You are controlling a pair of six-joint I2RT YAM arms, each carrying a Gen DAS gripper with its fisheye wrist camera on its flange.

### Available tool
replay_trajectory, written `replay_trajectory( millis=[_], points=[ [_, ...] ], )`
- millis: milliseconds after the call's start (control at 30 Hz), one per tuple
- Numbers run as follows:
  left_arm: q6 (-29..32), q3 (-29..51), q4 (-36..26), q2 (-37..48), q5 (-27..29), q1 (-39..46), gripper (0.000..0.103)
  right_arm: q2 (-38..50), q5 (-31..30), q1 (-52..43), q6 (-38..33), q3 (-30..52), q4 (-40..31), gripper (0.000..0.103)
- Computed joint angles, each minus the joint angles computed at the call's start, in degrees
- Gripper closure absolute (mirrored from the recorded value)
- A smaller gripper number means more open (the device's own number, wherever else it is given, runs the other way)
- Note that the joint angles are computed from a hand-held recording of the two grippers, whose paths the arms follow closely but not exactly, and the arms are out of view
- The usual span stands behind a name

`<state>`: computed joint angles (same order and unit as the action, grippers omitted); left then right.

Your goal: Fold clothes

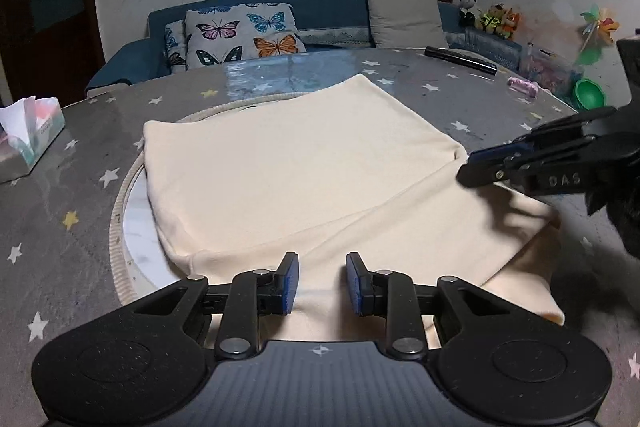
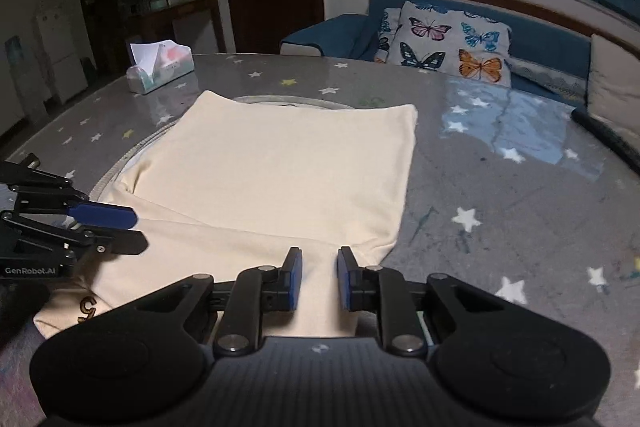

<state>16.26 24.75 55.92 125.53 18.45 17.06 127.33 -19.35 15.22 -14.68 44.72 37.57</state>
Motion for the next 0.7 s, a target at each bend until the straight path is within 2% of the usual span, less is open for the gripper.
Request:
replay_trajectory(
  millis=[133, 300, 433, 600, 700],
  points=[
    [-0.46, -2.33, 2.22, -1.67, 1.61, -0.62, 0.074, -1.67, -0.41, 0.93, -2.28, -3.72, 3.56, 0.085],
    [3.11, -3.85, 2.32, -1.27, 1.77, -1.88, 0.074, -1.10, 1.81, 1.30, -6.54, -6.68, 6.09, 0.086],
    [4.59, -5.26, 3.13, -1.28, 2.76, -0.67, 0.074, -4.25, 0.16, 0.73, -7.27, -11.72, 10.24, 0.085],
    [6.71, -7.43, 2.57, -3.46, 4.55, 1.90, 0.074, -2.71, 0.73, 1.92, -10.23, -12.36, 10.23, 0.085],
    [9.98, -10.35, 1.92, -6.53, 6.58, 5.09, 0.072, -5.12, -0.20, 1.63, -11.11, -14.85, 11.60, 0.085]
  ],
)
